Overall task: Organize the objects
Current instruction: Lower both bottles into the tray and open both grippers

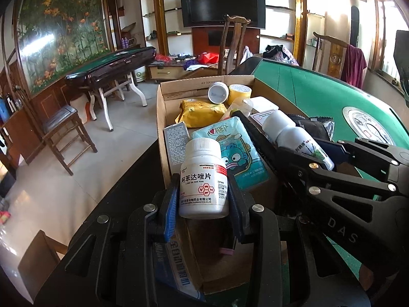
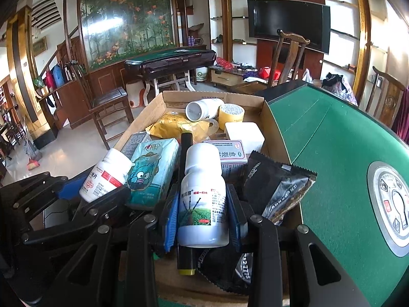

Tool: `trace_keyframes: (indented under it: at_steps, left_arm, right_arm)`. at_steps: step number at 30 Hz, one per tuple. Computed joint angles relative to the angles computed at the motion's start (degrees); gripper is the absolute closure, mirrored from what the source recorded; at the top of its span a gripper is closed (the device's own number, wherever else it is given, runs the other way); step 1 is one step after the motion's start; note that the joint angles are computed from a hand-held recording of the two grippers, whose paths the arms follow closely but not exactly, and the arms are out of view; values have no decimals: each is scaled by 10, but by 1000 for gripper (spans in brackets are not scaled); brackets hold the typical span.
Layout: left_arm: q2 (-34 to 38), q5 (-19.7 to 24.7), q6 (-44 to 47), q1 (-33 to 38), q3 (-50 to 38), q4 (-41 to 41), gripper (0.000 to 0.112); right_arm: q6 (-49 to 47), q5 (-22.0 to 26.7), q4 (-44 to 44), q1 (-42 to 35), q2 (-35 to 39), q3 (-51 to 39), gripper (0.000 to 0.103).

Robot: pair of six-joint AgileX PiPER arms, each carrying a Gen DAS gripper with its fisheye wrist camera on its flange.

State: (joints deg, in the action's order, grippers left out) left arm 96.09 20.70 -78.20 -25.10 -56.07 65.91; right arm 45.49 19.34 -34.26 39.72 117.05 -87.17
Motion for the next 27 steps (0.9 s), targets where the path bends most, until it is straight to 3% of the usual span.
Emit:
trace_keyframes:
  at_steps: [17,21,27]
  left_arm:
    - [9,16,-25,-10,-2,25,78]
    - [9,19,-22,-11,-3,22,77]
    - [7,24,-11,-17,-5,12,69]
  right_arm:
    - [-5,-3,10,0,0,-2,69]
    - [-11,-24,21,-2,-9,15,68]
    - [91,-48,-79,7,-31,49,67]
